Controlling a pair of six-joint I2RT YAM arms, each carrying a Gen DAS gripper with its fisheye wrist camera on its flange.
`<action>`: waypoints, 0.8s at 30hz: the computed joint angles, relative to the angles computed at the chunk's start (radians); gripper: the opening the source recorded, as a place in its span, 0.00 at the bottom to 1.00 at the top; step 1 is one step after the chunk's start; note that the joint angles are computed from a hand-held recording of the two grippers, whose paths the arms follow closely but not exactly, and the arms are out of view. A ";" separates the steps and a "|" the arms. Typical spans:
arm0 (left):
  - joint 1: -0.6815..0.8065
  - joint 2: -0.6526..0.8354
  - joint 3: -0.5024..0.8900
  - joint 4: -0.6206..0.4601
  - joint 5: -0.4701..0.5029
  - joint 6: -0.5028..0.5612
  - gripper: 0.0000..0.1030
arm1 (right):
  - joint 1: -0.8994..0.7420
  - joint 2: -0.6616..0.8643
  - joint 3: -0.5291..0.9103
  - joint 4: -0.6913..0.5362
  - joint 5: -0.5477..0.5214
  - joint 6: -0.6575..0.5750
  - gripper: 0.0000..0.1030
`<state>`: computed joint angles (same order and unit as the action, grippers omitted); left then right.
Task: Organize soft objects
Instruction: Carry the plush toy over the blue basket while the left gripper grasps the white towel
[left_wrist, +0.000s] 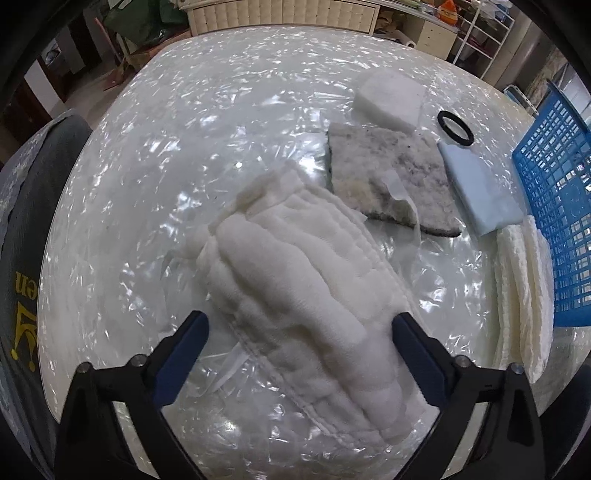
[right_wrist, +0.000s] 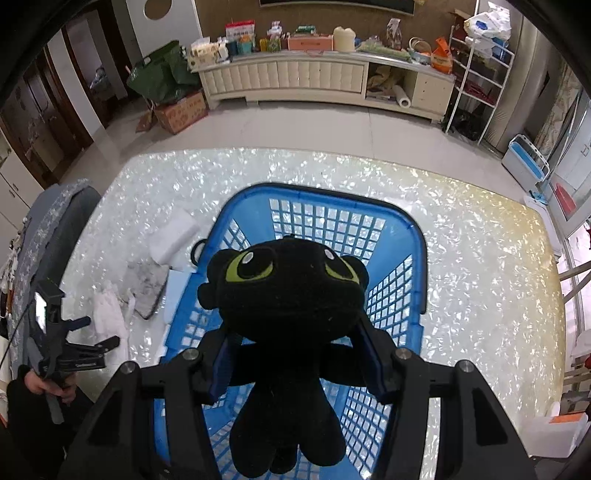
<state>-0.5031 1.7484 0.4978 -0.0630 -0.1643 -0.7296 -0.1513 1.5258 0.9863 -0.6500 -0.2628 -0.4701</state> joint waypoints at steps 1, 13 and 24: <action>-0.002 0.000 0.003 0.003 -0.002 0.005 0.87 | 0.006 0.014 0.001 0.009 0.010 0.002 0.53; 0.002 -0.091 -0.037 0.006 -0.003 0.004 0.40 | 0.070 0.206 0.047 0.062 0.123 0.036 0.54; 0.008 -0.204 -0.150 0.059 0.033 -0.032 0.23 | 0.103 0.263 0.062 0.075 0.153 0.040 0.55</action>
